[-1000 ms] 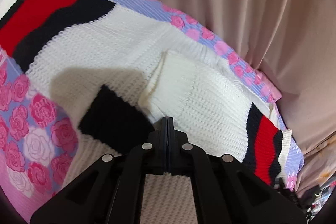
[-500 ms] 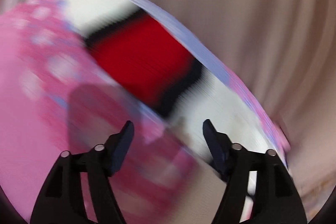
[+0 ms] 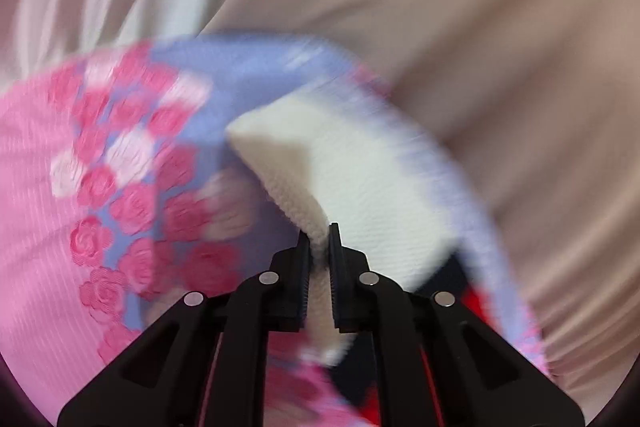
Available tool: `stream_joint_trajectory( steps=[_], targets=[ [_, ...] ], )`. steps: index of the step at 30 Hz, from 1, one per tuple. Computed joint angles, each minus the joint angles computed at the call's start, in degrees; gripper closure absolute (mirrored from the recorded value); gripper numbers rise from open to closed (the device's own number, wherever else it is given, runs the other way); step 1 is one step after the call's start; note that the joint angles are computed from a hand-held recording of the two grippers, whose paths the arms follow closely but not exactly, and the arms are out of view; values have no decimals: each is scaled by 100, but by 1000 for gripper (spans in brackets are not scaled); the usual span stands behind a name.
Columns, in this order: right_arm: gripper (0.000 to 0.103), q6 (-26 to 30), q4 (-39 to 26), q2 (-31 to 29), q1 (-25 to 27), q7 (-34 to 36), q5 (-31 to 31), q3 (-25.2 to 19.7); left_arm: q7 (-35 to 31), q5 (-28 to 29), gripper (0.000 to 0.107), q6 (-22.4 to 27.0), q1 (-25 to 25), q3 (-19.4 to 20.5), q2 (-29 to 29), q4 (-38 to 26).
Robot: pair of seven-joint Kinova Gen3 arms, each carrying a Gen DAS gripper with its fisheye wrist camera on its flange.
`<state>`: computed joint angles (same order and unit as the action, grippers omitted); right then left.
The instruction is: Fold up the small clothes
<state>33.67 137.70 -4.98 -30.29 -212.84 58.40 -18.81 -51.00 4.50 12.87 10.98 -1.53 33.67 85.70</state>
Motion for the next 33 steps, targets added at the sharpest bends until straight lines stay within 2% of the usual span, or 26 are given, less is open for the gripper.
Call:
stream_joint_trajectory(
  steps=[3, 6, 9, 11, 12, 13, 14, 16, 18, 20, 22, 25, 27, 30, 33],
  targets=[
    [56, 21, -13, -44, -15, -56, 71, -32, -564, -507, 101, -422, 14, 683, -528, 128],
    [56, 141, 1, -80, -34, -169, 144, -82, -1263, -492, 101, -790, 213, 1479, -862, 77],
    [56, 396, 105, -258, -52, -454, 144, -187, -1962, -305, 100, -750, 617, 2272, -786, -175],
    [54, 535, 178, -339, -41, -530, 77, -235, -2223, -223, 96, -389, 979, 2570, -489, -464],
    [53, 634, 237, -392, -37, -581, 19, -270, -2214, -269, 96, -161, 1200, 2607, -266, -651],
    [51, 686, 296, -455, -26, -601, -46, -283, -2112, -298, 79, 72, 1466, 2537, -58, -807],
    [50, 736, 377, -547, 4, -549, -163, -265, -1917, -367, 58, 304, 1731, 2454, 191, -905],
    [50, 838, 436, -643, 83, -415, -336, -266, -1451, -408, 54, 517, 2259, 2005, 418, -868],
    [50, 858, 494, -830, 232, -159, -408, -138, -1256, -146, 54, 567, 2466, 1657, 431, -572],
    [47, 717, 504, -957, 597, 71, -317, -107, -1021, 320, 53, 361, 2302, 1586, 263, -67],
    [43, 308, 497, -1033, 999, 281, 20, 127, -932, 786, 53, 79, 2123, 1473, 55, 347],
    [39, -391, 300, -777, 1461, 475, 719, 753, -583, 1083, 44, -68, 2156, 726, -361, 654],
    [37, -857, 6, -415, 1680, 396, 1185, 1252, -733, 1356, 42, -13, 2044, 514, -368, 557],
    [36, -1422, -381, 216, 2192, -45, 1884, 1412, -1274, 2042, 41, -1, 1425, 796, -249, 433],
    [36, -1710, -780, 926, 2326, -194, 2022, 1666, -1508, 2372, 43, 15, 788, 1388, 15, 282]
  ],
)
